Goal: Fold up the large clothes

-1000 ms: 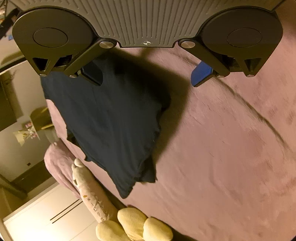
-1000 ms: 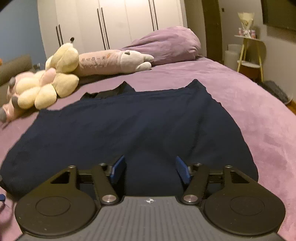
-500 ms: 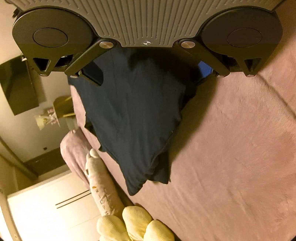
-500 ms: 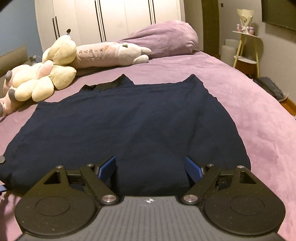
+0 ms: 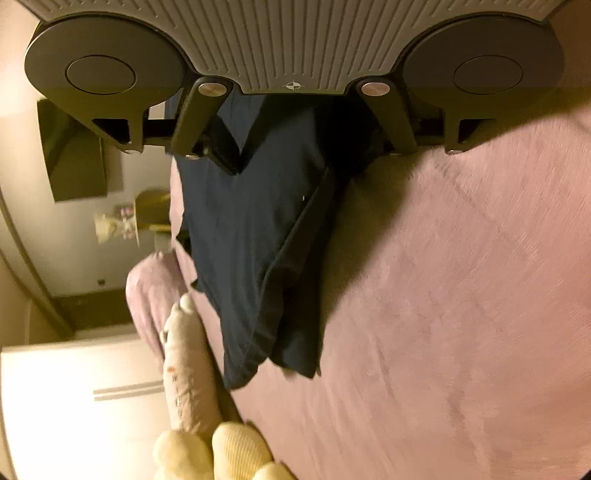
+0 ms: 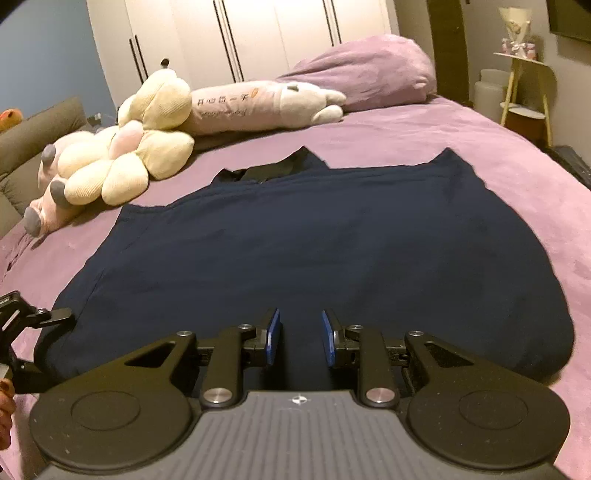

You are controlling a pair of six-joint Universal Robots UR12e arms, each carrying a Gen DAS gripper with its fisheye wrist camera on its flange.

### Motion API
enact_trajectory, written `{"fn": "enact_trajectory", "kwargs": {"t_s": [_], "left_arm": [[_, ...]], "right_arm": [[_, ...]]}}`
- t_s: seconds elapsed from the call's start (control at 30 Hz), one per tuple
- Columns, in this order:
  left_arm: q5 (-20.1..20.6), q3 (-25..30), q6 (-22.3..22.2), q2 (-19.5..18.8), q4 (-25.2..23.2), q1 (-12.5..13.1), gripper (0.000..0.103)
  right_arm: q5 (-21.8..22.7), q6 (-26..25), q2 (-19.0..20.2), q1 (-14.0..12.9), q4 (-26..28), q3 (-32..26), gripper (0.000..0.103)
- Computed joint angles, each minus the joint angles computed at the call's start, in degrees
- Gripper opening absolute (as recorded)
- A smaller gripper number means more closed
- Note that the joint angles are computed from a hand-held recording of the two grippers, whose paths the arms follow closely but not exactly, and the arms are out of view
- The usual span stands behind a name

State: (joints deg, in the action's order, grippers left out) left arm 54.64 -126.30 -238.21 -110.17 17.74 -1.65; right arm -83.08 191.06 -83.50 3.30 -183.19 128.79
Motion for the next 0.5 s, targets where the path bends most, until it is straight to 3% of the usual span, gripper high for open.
{"fn": "enact_trajectory", "kwargs": {"t_s": [0.1, 0.23, 0.37, 0.5], "left_arm": [[-3.36, 0.71, -0.07, -0.77, -0.76, 1.00, 0.057], [-4.87, 1.03, 0.47, -1.08, -0.17, 1.30, 0.044], [-4.34, 1.64, 1.21, -0.39, 0.48, 0.88, 0.041], [-3.29, 2.60, 3.65, 0.98, -0.33, 0.20, 0.039]], "right_arm": [[-1.68, 0.18, 0.53, 0.84, 1.79, -1.19, 0.024], [-3.35, -0.68, 1.06, 1.59, 2.77, -2.14, 0.022], [-5.50, 0.47, 1.27, 1.98, 2.68, -2.50, 0.009], [-6.97, 1.48, 1.90, 2.18, 1.42, -2.68, 0.006]]}}
